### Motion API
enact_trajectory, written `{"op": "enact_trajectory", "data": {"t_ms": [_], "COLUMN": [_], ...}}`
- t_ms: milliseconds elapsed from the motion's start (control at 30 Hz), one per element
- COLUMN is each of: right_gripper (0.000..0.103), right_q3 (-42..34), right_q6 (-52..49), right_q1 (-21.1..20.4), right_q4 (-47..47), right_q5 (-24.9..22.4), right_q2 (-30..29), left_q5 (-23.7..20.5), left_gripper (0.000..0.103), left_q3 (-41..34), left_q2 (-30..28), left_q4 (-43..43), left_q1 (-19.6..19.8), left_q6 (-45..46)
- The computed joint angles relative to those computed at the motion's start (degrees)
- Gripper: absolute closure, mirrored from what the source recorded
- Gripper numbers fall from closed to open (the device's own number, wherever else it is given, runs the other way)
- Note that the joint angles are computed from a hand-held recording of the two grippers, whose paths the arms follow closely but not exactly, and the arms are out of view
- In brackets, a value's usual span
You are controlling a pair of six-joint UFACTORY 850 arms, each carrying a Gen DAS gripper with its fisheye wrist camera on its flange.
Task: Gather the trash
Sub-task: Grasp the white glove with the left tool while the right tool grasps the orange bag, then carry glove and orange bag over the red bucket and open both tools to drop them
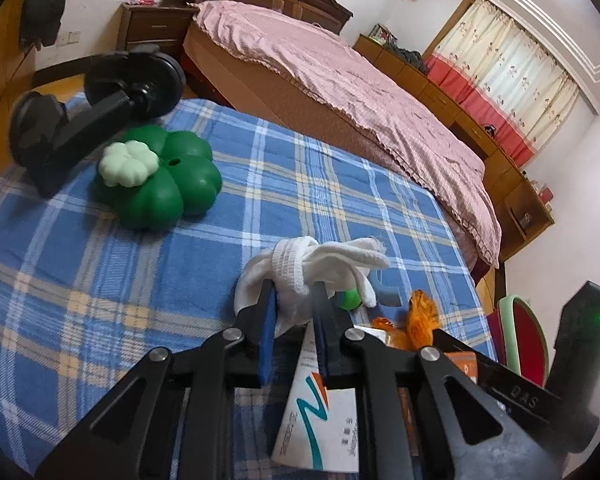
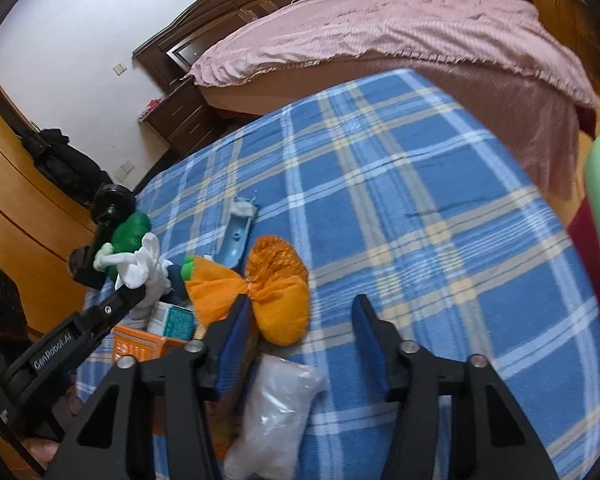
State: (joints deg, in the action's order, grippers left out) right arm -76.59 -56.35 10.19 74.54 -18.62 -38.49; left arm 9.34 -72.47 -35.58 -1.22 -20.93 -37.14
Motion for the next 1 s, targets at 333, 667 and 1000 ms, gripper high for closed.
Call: {"op": "enact_trajectory", "data": {"t_ms": [333, 667, 1000], "right_gripper": [0.083, 0.084, 0.084], "right_q3": [1.8, 9.4, 17.4], "right_q6": [-10.2, -38.7, -55.7], "right_q1": [0.0, -0.5, -2.4], "right_q4": [10.3, 36.9, 53.5], "right_q5": [-0.3, 2.6, 0.9], "right_q2": [1.4, 9.2, 17.2], "left_q5": [2.7, 5.5, 5.3], "left_gripper": [0.087, 0.087, 0.086], "left_q3": [4.4, 7.3, 7.5], "left_q2": [4.8, 9.1, 11.3], "left_q4": [-23.4, -36.3, -41.4], "left_q1": [-1.9, -4.3, -7.5], "left_q6": [22.5, 35.3, 41.0]}}
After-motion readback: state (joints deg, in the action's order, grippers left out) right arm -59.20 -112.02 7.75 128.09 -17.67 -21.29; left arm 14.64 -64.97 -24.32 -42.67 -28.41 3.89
